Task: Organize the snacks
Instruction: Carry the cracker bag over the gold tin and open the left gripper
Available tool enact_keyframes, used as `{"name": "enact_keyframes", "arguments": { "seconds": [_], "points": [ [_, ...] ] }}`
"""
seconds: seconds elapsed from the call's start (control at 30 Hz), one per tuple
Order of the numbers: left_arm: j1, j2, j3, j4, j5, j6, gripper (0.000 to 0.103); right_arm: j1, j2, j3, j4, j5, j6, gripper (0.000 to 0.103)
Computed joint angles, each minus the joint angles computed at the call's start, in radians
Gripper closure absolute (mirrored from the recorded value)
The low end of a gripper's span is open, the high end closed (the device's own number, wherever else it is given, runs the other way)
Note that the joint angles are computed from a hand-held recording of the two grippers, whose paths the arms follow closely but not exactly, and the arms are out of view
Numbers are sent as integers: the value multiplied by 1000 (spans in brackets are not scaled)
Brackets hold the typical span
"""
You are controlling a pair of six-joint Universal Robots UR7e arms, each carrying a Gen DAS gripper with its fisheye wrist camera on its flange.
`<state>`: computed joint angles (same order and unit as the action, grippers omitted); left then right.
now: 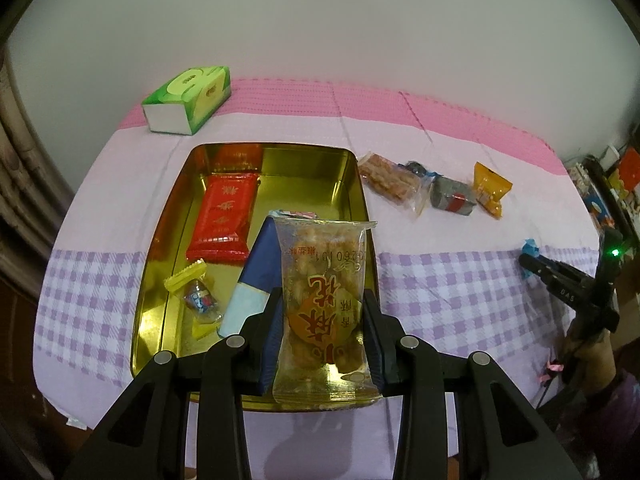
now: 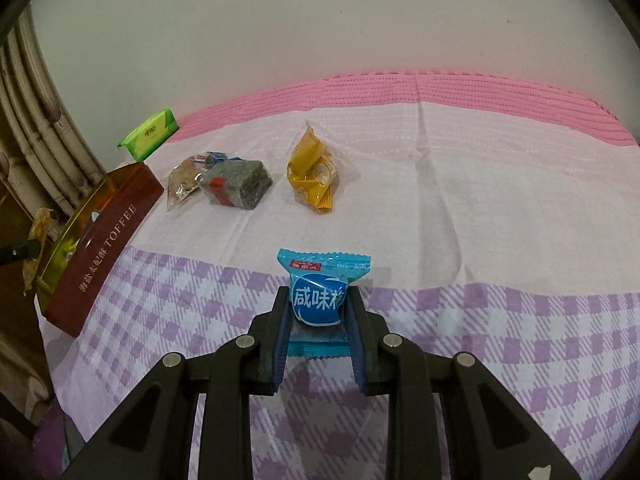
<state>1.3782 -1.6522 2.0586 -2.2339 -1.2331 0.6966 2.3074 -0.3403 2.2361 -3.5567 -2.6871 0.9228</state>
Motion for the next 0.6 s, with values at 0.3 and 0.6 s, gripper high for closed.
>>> {"name": "enact_keyframes", "arguments": {
  "seconds": [0.3, 0.6],
  "points": [
    [-6, 0, 6, -5, 15, -7, 66, 2, 12, -14, 10, -20, -3, 79],
    [-14, -11, 22, -29, 31, 7, 66, 0, 16, -14, -11, -16, -12, 78]
  ]
}}
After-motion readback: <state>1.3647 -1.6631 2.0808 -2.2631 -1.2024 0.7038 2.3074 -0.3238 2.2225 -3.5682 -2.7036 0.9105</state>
